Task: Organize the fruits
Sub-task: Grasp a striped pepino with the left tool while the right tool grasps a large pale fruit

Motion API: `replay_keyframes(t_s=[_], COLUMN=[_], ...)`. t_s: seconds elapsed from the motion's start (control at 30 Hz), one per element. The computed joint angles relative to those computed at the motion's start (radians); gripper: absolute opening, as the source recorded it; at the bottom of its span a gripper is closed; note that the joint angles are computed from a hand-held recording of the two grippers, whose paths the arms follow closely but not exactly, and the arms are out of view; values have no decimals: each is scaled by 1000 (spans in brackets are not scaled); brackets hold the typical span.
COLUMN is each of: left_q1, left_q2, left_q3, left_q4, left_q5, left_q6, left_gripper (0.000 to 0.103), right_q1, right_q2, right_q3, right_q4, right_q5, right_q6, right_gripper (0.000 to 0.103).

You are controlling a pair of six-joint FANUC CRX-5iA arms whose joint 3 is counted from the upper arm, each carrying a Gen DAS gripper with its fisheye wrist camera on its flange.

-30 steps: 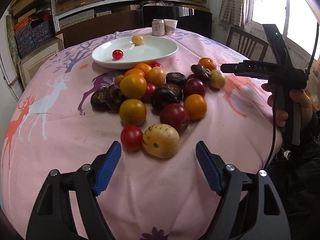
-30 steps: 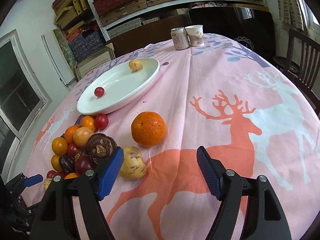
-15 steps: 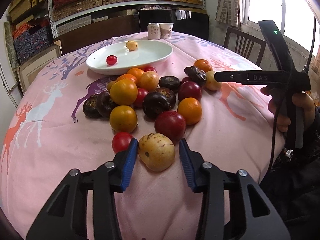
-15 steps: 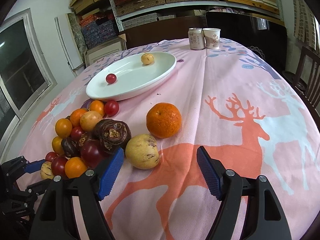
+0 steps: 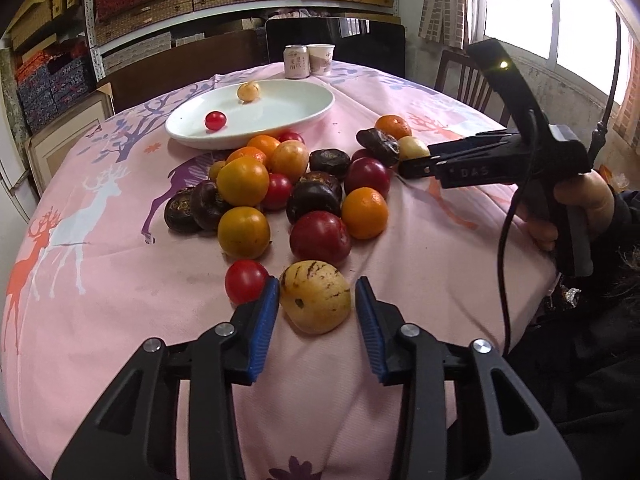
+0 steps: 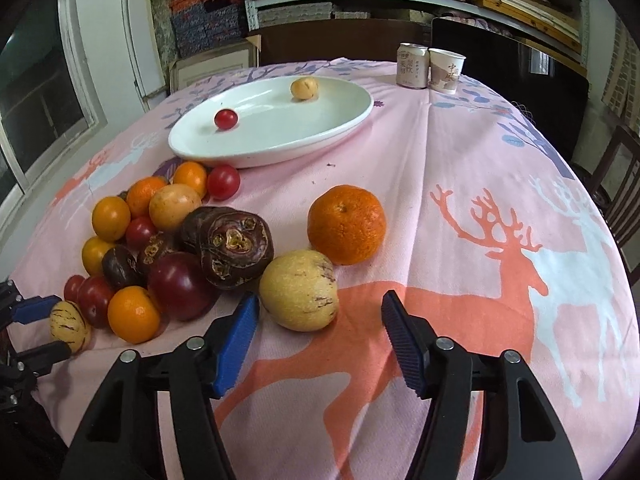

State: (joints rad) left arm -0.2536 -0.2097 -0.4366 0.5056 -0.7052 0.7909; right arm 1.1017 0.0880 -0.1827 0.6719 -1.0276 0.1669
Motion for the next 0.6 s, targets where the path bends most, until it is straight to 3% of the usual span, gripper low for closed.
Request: replay_keyframes(t_s=[0.07, 0.33, 0.47, 0.6], left_q1=[3, 1, -8, -18], left_q2=[-1, -28, -4, 35], left_q3=[-5, -3, 33, 37], left_q4=[12, -35, -123, -104], left_q5=[-8, -16, -20, -5], left_q6=[1, 25, 114, 138], left_gripper=[39, 39, 39, 39], right_q1=[-7, 15, 20, 18], right_q2=[7, -50, -75, -76], right_q3=[4, -91, -121, -119], right_q4=[10, 128, 129, 116], right_q5=[18, 51, 72, 79], right_q6=[10, -137, -155, -150], right_gripper=[38, 38, 38, 38])
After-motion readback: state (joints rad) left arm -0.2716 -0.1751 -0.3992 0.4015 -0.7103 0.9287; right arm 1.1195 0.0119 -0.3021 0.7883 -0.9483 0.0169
